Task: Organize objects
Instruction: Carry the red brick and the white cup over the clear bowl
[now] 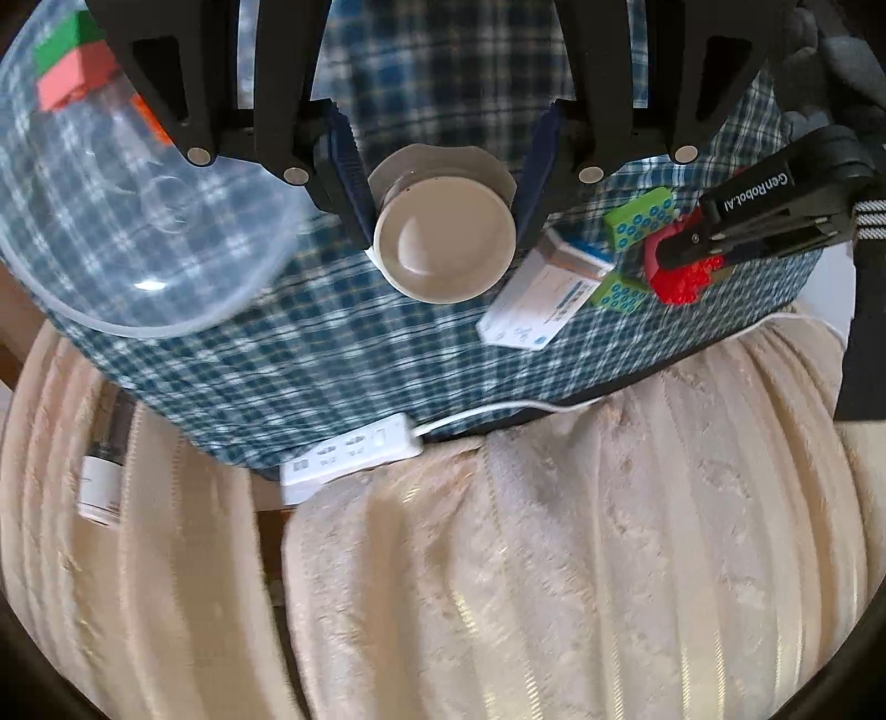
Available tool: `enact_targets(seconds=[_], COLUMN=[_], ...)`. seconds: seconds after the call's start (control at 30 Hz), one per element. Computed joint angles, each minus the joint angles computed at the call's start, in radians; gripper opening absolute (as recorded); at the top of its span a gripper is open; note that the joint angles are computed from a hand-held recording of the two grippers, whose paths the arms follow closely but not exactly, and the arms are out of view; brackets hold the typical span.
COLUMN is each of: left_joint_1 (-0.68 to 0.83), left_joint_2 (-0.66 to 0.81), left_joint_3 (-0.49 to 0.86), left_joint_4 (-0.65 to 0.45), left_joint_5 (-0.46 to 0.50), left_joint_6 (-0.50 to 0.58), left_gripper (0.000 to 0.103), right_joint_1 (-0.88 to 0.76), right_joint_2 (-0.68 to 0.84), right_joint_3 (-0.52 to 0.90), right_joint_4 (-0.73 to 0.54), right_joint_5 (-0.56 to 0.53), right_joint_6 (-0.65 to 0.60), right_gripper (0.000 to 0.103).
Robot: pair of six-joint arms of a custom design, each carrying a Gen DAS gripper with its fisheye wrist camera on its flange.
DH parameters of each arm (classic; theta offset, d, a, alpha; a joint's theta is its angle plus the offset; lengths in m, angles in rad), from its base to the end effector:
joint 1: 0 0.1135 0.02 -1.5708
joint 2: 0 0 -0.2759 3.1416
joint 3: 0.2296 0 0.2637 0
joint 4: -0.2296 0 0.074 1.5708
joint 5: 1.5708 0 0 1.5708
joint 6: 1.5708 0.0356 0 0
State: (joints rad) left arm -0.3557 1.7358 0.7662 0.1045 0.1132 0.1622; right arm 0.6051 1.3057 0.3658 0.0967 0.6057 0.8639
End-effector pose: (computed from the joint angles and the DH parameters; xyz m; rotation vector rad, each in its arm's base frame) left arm 0.3089 -0.1190 0.1246 0.6742 2.3462 -0.2245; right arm 0.1894 0.1064 0.1307 0.5476 2.1641 0.0516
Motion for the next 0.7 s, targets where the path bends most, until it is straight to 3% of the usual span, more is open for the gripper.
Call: enact_targets(seconds=[0.37,0.7], left_joint_1=[-0.137,-0.26], left_joint_2=[-0.03,-0.022], left_joint_3=[-0.019,-0.002], left_joint_4=[-0.015,-0.035], left_joint_5=[-0.042,-0.069], left_joint_6=[-0.014,-0.039], left_gripper=[0.033,0.033], right_joint_1=[-0.1,-0.363], right_joint_2=[-0.527,-0.961], right_joint_3=[-0.145,-0.213], right_joint_4=[-0.4,-0.723], right_joint_5=[0.066,-0.014], right_joint_6=[0.063,-0.058], right_gripper=[0.053,0.053])
